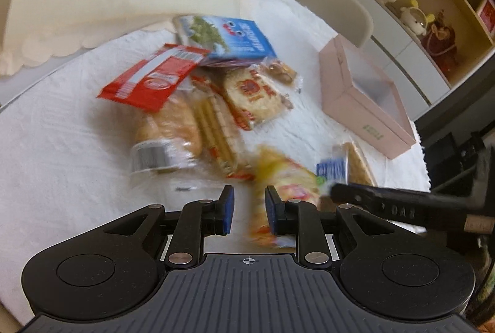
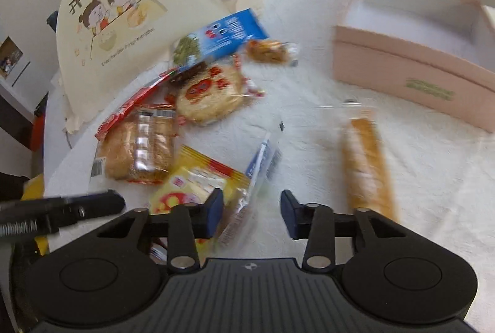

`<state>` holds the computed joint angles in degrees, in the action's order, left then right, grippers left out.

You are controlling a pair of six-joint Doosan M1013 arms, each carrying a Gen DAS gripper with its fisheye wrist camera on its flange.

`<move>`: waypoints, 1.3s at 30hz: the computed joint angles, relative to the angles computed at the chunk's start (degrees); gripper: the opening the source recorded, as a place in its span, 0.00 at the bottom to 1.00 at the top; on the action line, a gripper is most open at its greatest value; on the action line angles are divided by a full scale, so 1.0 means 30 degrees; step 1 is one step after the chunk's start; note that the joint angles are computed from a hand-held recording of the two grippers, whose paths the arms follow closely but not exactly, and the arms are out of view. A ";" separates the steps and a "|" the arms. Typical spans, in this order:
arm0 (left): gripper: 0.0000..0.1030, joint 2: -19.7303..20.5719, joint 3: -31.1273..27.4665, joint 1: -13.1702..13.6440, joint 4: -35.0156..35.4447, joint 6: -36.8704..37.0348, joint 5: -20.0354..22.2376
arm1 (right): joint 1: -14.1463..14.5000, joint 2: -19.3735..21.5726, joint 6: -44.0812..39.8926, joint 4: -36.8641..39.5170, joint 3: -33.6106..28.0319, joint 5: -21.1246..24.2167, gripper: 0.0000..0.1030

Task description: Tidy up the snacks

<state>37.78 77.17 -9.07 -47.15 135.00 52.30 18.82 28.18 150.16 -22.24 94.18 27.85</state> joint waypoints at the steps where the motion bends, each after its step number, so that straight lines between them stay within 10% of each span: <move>1: 0.24 -0.0022 -0.0025 -0.0160 0.0006 0.0232 -0.0065 | 0.0154 -0.0070 0.1040 -0.1445 0.0076 0.0973 0.34; 8: 0.24 -0.1175 0.1102 -0.2056 0.3282 0.3198 -0.2382 | 0.0441 -0.1650 0.5303 -0.5233 0.2234 0.1035 0.34; 13: 0.43 -0.1358 0.1851 -0.3157 0.5745 0.4480 -0.3628 | 0.0740 -0.2008 0.8789 -0.8392 0.2725 0.2468 0.60; 16: 0.59 -0.1000 0.1255 -0.2985 0.5091 0.4617 -0.2264 | 0.0810 -0.2083 0.9552 -0.8954 0.2922 0.3148 0.62; 25: 0.54 -0.0440 0.0391 -0.2429 0.5877 -0.0118 -0.2810 | 0.1168 -0.1854 0.9466 -0.9447 0.3024 0.3851 0.73; 39: 0.69 0.0435 -0.0450 -0.2700 0.4696 0.0075 -0.1641 | 0.1733 -0.1196 0.6678 -0.8591 0.1892 0.5151 0.75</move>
